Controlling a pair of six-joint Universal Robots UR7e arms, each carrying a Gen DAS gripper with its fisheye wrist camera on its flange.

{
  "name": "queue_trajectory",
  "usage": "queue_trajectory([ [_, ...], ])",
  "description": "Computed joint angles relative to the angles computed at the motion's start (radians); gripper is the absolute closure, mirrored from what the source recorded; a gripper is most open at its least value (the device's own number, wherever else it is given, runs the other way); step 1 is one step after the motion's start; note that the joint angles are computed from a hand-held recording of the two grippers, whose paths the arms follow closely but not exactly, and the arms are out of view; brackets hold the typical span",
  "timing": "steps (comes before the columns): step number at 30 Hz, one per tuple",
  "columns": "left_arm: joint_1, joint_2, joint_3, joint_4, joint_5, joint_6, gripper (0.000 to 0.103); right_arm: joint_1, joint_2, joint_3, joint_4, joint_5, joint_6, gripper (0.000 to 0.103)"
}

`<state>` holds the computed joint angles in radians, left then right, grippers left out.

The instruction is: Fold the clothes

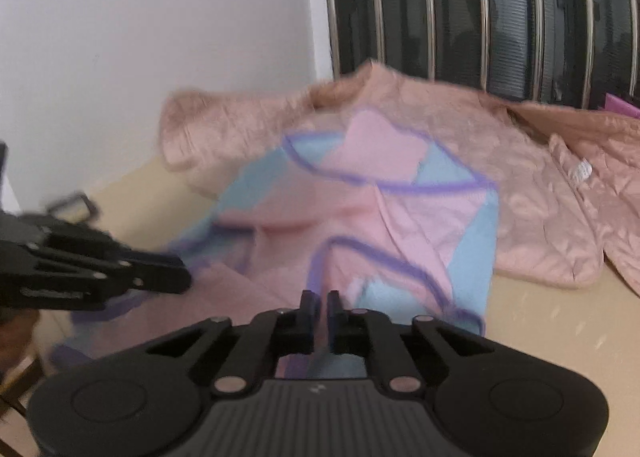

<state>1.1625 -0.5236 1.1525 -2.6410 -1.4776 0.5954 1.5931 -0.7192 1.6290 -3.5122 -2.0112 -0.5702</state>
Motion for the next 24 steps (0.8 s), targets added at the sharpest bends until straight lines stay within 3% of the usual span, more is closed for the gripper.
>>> queue_trajectory([
  [3,0.010,-0.024,0.011,-0.034,-0.015,0.021,0.056,0.004,-0.043,0.079,-0.069,0.030,-0.013,0.083],
  [4,0.010,-0.028,0.013,-0.059,0.000,0.038,0.055,0.005,-0.056,0.101,-0.097,0.039,-0.023,0.081],
  [7,-0.009,0.023,-0.025,-0.160,0.131,0.164,0.055,0.011,-0.067,0.094,-0.129,-0.007,-0.057,0.081],
  [11,-0.016,0.092,-0.114,-0.113,0.192,0.211,0.055,-0.006,-0.043,0.009,-0.071,-0.077,-0.073,0.081],
  [12,-0.014,0.102,-0.133,-0.093,0.187,0.216,0.059,-0.009,-0.035,-0.007,-0.057,-0.088,-0.073,0.082],
  [13,-0.012,0.110,-0.151,-0.069,0.183,0.207,0.086,-0.012,-0.028,-0.019,-0.049,-0.094,-0.075,0.082],
  [14,-0.011,0.122,-0.181,-0.026,0.190,0.179,0.100,-0.015,-0.020,-0.032,-0.042,-0.101,-0.077,0.082],
  [15,-0.006,0.123,-0.191,-0.018,0.183,0.137,0.101,-0.017,-0.012,-0.044,-0.035,-0.107,-0.078,0.084],
  [16,0.001,0.125,-0.206,-0.022,0.169,0.078,0.101,-0.019,-0.007,-0.050,-0.029,-0.111,-0.074,0.101],
  [18,0.017,0.128,-0.237,-0.030,0.151,-0.063,0.100,-0.022,-0.005,-0.050,-0.029,-0.111,-0.060,0.102],
  [19,0.025,0.132,-0.249,-0.051,0.150,-0.124,0.096,-0.023,-0.005,-0.047,-0.037,-0.108,-0.055,0.102],
  [21,0.031,0.128,-0.249,-0.071,0.160,-0.160,0.079,-0.023,-0.006,-0.041,-0.050,-0.109,-0.060,0.102],
  [22,0.033,0.127,-0.250,-0.080,0.166,-0.178,0.064,-0.022,-0.008,-0.036,-0.054,-0.107,-0.066,0.101],
  [24,0.031,0.101,-0.205,-0.096,0.139,-0.142,0.056,-0.017,-0.014,-0.025,-0.057,-0.099,-0.081,0.097],
])
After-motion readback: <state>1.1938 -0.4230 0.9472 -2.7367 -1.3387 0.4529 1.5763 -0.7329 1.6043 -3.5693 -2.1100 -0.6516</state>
